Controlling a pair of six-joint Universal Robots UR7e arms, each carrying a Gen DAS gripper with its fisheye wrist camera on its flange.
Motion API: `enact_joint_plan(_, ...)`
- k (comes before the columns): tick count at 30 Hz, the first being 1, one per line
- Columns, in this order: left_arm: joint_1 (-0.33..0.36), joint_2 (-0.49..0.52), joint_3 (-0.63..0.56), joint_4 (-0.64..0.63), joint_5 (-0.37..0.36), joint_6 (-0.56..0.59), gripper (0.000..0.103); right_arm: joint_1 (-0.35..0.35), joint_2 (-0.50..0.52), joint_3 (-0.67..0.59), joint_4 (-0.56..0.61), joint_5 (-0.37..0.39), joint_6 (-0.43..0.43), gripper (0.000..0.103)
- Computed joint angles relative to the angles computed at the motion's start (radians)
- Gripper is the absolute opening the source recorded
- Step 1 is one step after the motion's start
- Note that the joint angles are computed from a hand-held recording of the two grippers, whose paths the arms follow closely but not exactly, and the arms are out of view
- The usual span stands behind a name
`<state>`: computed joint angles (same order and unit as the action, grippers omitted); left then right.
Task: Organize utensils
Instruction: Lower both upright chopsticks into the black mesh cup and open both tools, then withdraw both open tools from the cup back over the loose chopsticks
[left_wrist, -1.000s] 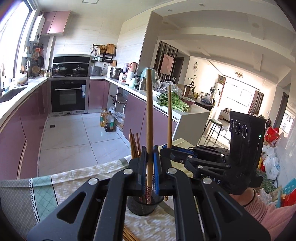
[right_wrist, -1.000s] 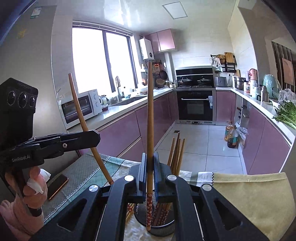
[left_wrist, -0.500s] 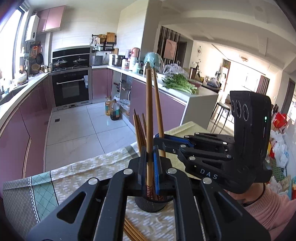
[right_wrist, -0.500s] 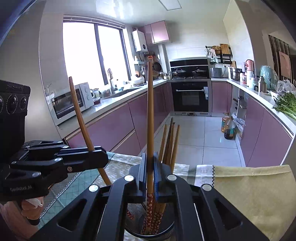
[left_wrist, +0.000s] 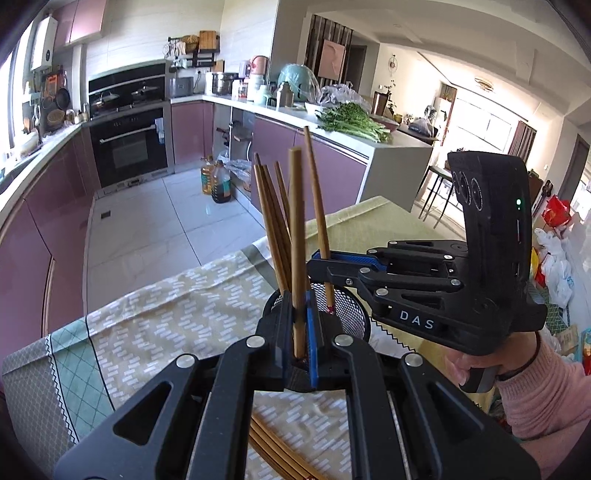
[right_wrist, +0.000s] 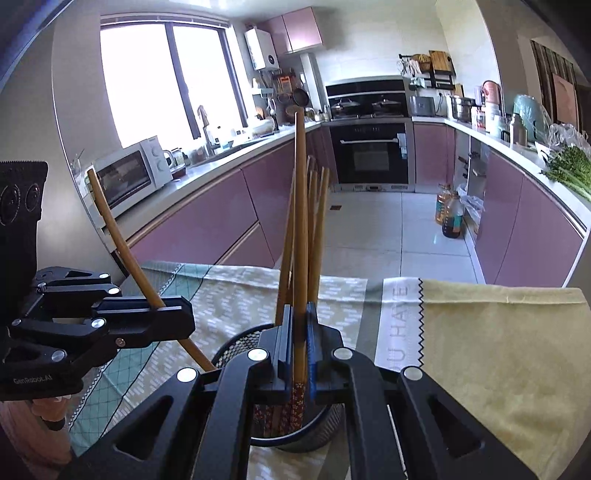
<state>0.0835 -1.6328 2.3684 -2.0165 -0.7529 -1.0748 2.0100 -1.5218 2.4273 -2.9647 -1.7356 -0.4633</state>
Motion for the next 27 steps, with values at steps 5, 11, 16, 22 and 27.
enact_joint_plan(5, 0.040, 0.021, -0.003, -0.036, -0.012, 0.020, 0.007, -0.010, 0.011, -0.011, 0.033, -0.016, 0.023, 0.006)
enact_joint_plan(11, 0.064, 0.040, -0.004, -0.072, -0.006, 0.035, 0.008, -0.011, 0.023, -0.016, 0.028, -0.014, 0.039, 0.010)
enact_joint_plan(16, 0.048, 0.028, 0.013, -0.065, 0.024, -0.008, 0.015, -0.014, 0.003, -0.006, 0.012, -0.006, 0.038, 0.010)
enact_joint_plan(22, -0.024, -0.024, 0.042, 0.039, 0.057, -0.124, 0.019, 0.000, -0.035, 0.015, 0.000, 0.018, 0.017, 0.017)
enact_joint_plan(27, -0.147, -0.073, 0.049, 0.251, 0.087, -0.301, 0.029, 0.017, -0.109, 0.053, 0.033, 0.057, -0.027, 0.025)
